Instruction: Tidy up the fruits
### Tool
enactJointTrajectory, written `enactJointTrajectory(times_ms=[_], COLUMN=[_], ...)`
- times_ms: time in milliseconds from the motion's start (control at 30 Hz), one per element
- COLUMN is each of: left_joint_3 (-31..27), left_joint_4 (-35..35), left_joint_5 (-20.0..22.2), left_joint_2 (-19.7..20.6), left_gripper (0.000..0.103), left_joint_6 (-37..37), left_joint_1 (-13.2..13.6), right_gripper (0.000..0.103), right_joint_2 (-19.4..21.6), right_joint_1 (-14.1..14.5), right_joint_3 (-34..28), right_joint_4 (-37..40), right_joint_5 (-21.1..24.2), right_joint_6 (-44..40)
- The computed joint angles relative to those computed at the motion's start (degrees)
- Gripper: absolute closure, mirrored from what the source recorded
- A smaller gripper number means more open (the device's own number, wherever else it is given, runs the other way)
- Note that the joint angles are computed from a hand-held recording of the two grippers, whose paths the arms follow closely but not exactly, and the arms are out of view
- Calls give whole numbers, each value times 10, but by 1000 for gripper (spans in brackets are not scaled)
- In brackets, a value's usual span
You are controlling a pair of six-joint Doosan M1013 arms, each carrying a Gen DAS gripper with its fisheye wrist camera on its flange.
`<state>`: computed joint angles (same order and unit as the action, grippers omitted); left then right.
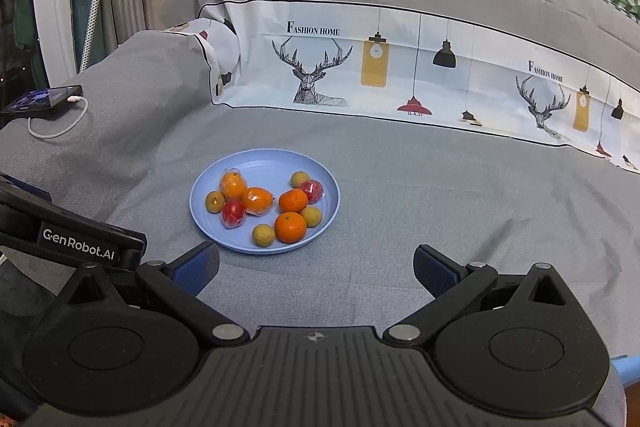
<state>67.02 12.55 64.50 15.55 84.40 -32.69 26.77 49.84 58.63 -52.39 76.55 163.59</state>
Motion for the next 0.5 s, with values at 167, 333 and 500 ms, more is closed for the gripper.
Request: enactJointTrajectory(times_ms=[167, 333, 500], left_joint_3=[-1, 0, -2], left_joint_4=[0, 2, 0], left_joint_5=[2, 0, 0], left_joint_2=[1, 0, 3], left_gripper=[0, 0, 0], left_joint_6=[-4, -5, -5], left_joint_1=[0, 0, 1], right_gripper=[1, 1, 1], right_joint_2=[1, 2, 2], right_joint_1=[0, 0, 0], right_joint_3=[0, -2, -1], right_joint_4=[1, 1, -2], right_joint_5=[-1, 1, -2], right_joint_6=[-2, -2, -3])
